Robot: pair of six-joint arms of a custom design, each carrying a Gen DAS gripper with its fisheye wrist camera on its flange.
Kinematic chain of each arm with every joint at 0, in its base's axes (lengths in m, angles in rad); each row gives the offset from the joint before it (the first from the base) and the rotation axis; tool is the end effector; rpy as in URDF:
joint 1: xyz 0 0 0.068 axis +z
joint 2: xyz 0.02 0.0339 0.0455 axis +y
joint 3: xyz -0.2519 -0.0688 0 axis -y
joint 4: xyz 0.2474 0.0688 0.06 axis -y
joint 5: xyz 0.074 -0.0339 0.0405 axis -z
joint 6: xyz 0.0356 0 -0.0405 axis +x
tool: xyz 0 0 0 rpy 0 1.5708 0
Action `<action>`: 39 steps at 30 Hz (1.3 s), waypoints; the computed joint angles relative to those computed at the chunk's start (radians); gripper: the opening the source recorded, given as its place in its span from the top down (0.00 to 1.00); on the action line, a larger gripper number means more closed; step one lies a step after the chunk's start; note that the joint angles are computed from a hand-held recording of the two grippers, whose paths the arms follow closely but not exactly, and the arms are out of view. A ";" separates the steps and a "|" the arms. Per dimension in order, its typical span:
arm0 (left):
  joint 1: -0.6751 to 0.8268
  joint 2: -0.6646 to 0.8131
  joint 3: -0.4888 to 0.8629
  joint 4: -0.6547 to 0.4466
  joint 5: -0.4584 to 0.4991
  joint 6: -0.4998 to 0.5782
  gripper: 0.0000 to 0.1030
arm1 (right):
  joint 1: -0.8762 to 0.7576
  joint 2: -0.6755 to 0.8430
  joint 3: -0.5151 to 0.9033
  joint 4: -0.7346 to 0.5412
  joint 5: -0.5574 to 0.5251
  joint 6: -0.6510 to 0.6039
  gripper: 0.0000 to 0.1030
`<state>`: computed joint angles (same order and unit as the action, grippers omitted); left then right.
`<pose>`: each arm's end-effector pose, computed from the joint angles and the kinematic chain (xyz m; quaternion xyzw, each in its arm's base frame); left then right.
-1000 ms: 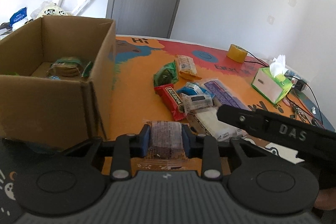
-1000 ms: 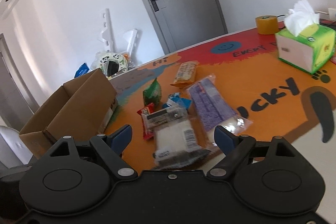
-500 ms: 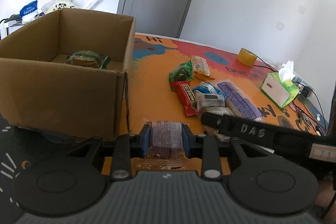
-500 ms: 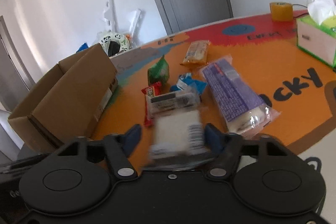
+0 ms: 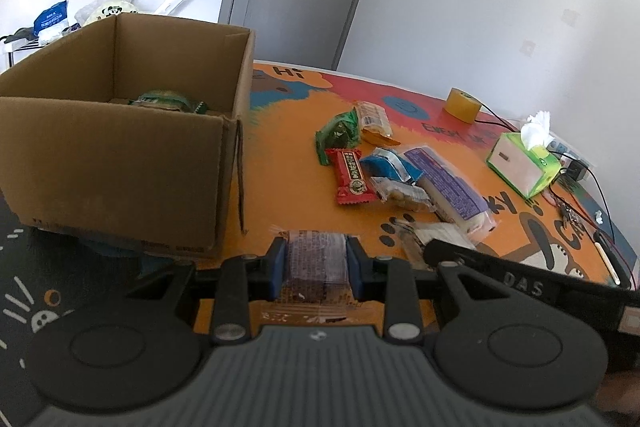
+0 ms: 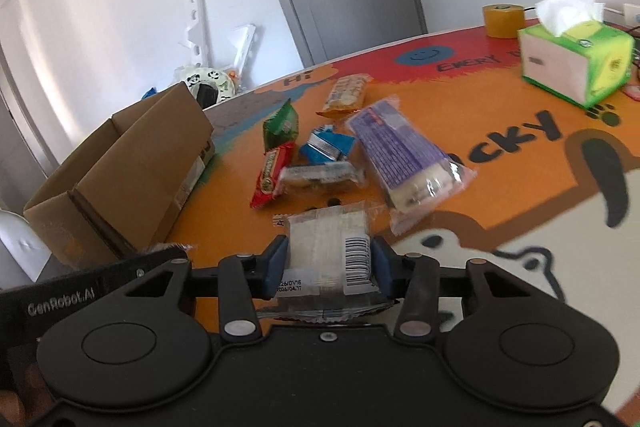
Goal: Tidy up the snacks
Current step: 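Grasp the white barcoded pastry pack with the right tool while the left tool holds the brown bar, then carry both held snacks over the cardboard box and release them inside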
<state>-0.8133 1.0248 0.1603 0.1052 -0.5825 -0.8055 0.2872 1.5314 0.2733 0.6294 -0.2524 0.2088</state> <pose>0.1315 -0.1105 0.1081 -0.1099 0.8805 -0.0917 0.4518 0.2190 0.0740 0.0845 -0.0917 0.8811 0.2192 0.4089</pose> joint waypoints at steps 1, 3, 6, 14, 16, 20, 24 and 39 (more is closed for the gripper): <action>-0.001 -0.005 -0.002 -0.002 0.000 0.000 0.70 | -0.003 -0.017 -0.013 -0.006 0.005 -0.002 0.56; -0.008 -0.006 -0.005 -0.003 -0.004 -0.006 0.70 | -0.010 -0.059 -0.038 -0.028 0.012 -0.006 0.56; -0.019 -0.013 -0.015 -0.004 -0.007 -0.013 0.70 | -0.025 -0.115 -0.055 -0.083 -0.001 0.000 0.56; -0.017 -0.021 -0.033 -0.003 0.002 -0.023 0.70 | 0.033 -0.085 -0.043 -0.054 0.048 -0.019 0.38; -0.008 -0.026 -0.035 -0.006 0.008 -0.021 0.70 | 0.059 -0.055 -0.027 -0.038 0.073 -0.019 0.36; 0.016 -0.030 -0.041 -0.011 0.025 -0.013 0.70 | 0.103 0.002 0.001 0.000 0.111 -0.022 0.32; 0.027 -0.033 -0.045 -0.005 0.030 -0.006 0.70 | 0.118 0.008 0.012 -0.007 0.130 -0.040 0.44; -0.046 -0.248 -0.047 -0.179 -0.044 -0.020 0.70 | 0.137 -0.181 -0.051 -0.085 0.130 -0.024 0.56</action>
